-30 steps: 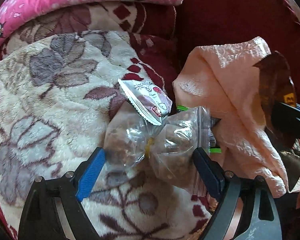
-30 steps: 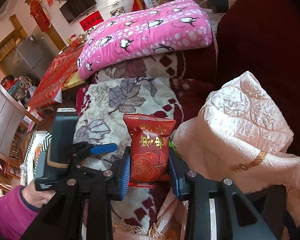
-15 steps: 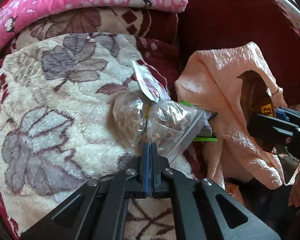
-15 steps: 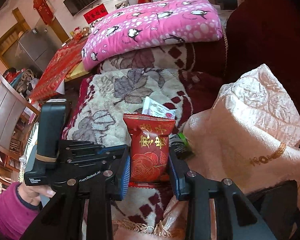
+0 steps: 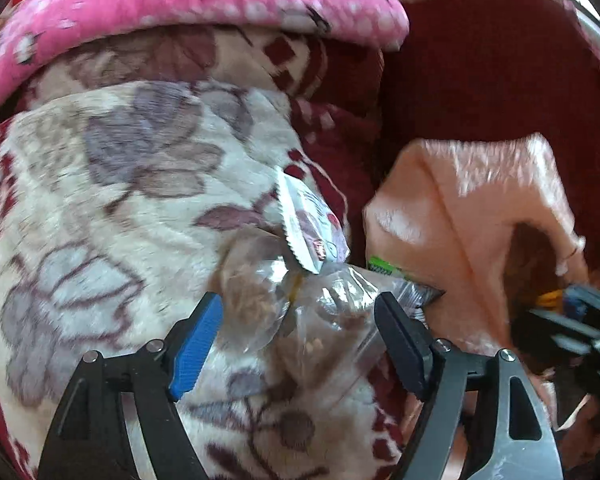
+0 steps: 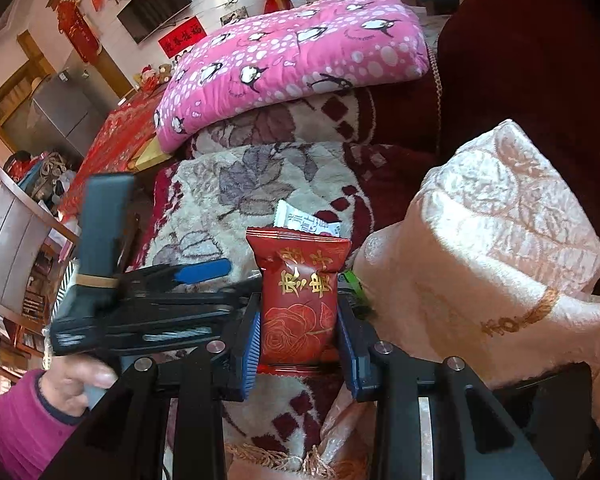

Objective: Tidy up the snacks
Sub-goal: 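Regrip the clear zip bag with the left gripper, lifting it off the blanket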

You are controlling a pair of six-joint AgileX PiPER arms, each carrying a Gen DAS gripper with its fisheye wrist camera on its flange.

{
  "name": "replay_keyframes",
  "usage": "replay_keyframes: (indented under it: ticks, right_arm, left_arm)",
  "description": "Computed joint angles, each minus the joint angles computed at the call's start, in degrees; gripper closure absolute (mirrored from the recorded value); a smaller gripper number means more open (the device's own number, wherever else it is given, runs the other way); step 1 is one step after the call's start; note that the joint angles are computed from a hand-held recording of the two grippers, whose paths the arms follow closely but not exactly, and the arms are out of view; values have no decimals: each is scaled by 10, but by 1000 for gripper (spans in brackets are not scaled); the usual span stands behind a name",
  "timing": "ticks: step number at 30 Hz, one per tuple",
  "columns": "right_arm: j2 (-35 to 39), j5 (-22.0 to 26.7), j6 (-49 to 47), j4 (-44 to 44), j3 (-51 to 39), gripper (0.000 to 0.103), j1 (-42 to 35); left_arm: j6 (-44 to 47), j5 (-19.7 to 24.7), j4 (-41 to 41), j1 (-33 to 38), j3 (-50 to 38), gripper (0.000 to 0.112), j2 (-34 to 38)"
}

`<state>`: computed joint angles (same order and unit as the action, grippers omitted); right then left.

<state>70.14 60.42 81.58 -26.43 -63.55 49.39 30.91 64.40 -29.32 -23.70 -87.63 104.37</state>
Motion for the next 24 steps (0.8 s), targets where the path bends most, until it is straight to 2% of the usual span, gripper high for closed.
replay_keyframes:
  ticks: [1,3,5,6,8,9,13,24]
  right_arm:
    - [-4,3,3,-2,2,67,0]
    - [-11,4,6,-3,6,67,-3]
    - [-16,1,9,-5,11,67,-6]
    - [-17,-1,10,-4,14,67,-8]
    - [-15,-4,8,-2,13,67,-7]
    - [-12,-6,4,1,12,67,-8]
    - [1,-7,-4,6,2,67,-2]
    - [86,-12,-27,21,-73,67,37]
  left_arm:
    - [14,5,5,-7,-6,35,10]
    - [28,-13,22,-18,1,32,13]
    - [34,-18,26,-20,-3,34,19]
    - [30,-12,24,-18,-12,50,25]
    - [29,-8,15,-14,-23,67,30]
    - [30,-8,13,-12,-22,72,28]
    - [49,-18,9,6,15,78,-11]
    - [84,21,8,137,80,85,-150]
